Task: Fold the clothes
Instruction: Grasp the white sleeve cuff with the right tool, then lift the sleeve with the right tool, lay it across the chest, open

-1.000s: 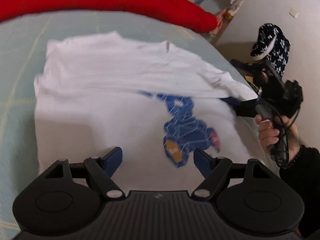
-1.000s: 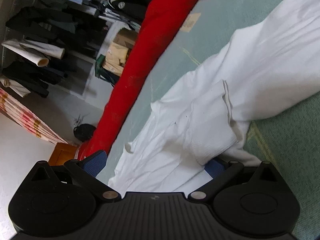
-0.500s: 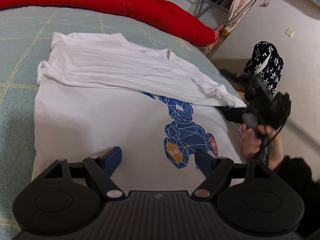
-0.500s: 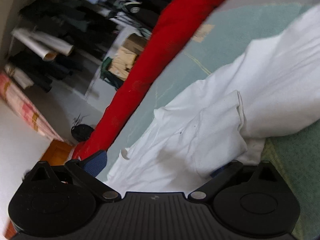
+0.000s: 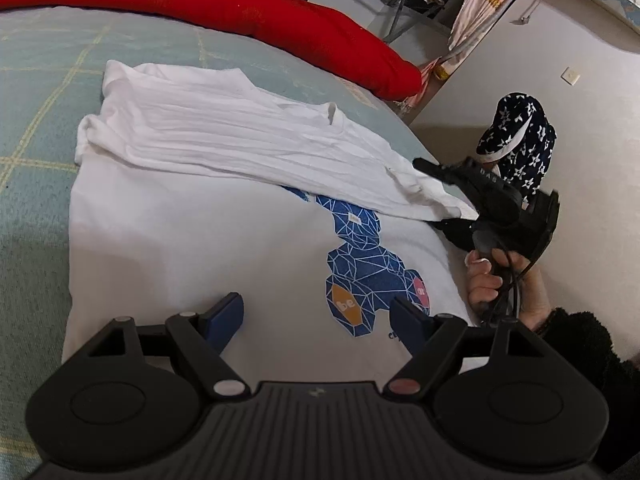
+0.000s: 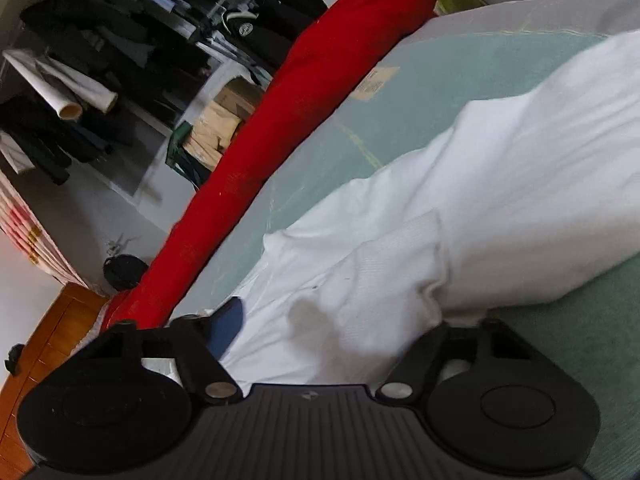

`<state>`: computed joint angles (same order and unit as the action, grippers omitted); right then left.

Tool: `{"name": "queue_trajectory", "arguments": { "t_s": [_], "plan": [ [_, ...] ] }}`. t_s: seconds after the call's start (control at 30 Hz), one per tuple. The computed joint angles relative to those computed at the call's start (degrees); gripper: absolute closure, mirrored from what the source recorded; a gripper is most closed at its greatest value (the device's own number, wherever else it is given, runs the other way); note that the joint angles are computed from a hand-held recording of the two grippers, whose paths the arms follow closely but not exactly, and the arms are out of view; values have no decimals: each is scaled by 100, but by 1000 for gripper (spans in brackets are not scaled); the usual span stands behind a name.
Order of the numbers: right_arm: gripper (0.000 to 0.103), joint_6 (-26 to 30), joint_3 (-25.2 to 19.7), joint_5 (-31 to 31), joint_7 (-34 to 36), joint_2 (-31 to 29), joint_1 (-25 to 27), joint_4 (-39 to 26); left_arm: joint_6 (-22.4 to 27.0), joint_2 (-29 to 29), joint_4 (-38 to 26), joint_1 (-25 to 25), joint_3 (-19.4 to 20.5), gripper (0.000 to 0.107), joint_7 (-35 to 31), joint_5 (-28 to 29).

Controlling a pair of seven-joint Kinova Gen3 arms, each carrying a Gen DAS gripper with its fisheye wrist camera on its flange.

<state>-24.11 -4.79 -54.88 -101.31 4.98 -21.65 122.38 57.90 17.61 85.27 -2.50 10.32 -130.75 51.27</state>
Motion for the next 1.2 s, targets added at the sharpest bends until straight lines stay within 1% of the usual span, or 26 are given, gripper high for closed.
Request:
{"name": "queue_trajectory", "arguments": {
  "t_s": [0.03,0.07,0.1,0.13,0.17,0.23,0.27,0.3,0.37,0.4,0.43,0.47,0.53,0.57,0.63,0.67,0.7,0.73,0.8,0.83,0.93,1.0,1.03,1.1,1.13,1.2],
  "plan": [
    [39,-61,-103,140,-233,-9,143,18,10,11,-11,-3,0,27,-6,2],
    [39,-30,-286,186,-466,-11,391,6,8,17,-16,-2,1,27,-15,-2],
    [37,95,-375,140,-699,-11,580,-74,-1,15,-13,1,3,27,-27,-5],
    [32,310,-357,183,-882,-35,673,-151,-19,5,4,3,4,27,-42,-1],
    [28,431,-292,320,-971,-6,660,-233,-36,-5,24,1,5,27,-57,11],
    [28,553,101,607,-871,55,318,-322,-61,-20,73,-16,7,27,-98,68],
    [29,557,216,633,-680,84,184,-339,-68,-24,96,-26,9,27,-133,99],
    [34,509,234,617,-566,86,136,-273,-67,-24,107,-34,10,27,-170,121],
    [58,438,253,819,-617,59,120,-98,-57,-19,114,-39,7,27,-207,144],
    [64,510,162,902,-782,23,270,-60,-45,-11,106,-42,5,27,-217,149],
    [73,631,141,909,-939,-47,363,-26,-34,-2,99,-45,3,27,-227,154],
    [75,686,196,906,-1002,-104,349,-18,-24,6,96,-51,3,27,-239,166],
    [73,577,256,863,-965,-250,235,90,-26,11,113,-66,5,27,-279,205],
    [72,383,167,981,-1026,-257,216,130,-30,11,124,-70,5,27,-296,223],
    [70,227,-49,1328,-1414,-292,347,190,-34,8,133,-67,1,27,-293,236],
    [69,267,-97,1561,-1615,-250,440,158,-32,8,128,-62,-2,27,-286,230],
    [68,372,-38,1746,-1756,-224,440,103,-32,8,128,-61,-3,27,-287,231],
    [66,470,-31,1902,-1870,-195,482,44,-31,9,129,-61,-3,27,-297,231],
    [66,624,-8,2112,-2048,-143,531,-11,-23,8,140,-74,-3,27,-311,256],
    [74,681,7,2154,-2102,-120,538,-7,-22,8,147,-78,-4,27,-313,272],
    [78,850,53,2309,-2283,-48,561,2,-37,2,161,-72,-5,27,-332,285],
    [84,1000,137,2412,-2343,-34,548,-43,-36,5,153,-67,-8,27,-337,277],
    [89,1069,88,2592,-2495,-25,643,-60,-30,10,154,-73,-8,27,-335,289],
    [93,1025,110,2695,-2602,11,645,-15,-28,10,170,-87,-6,27,-348,327],
    [93,1051,270,2661,-2517,14,486,-30,-30,8,179,-90,-5,27,-356,339],
    [93,1310,801,2445,-2104,25,0,-190,-19,8,171,-86,-9,27,-365,327]
  ]
}}
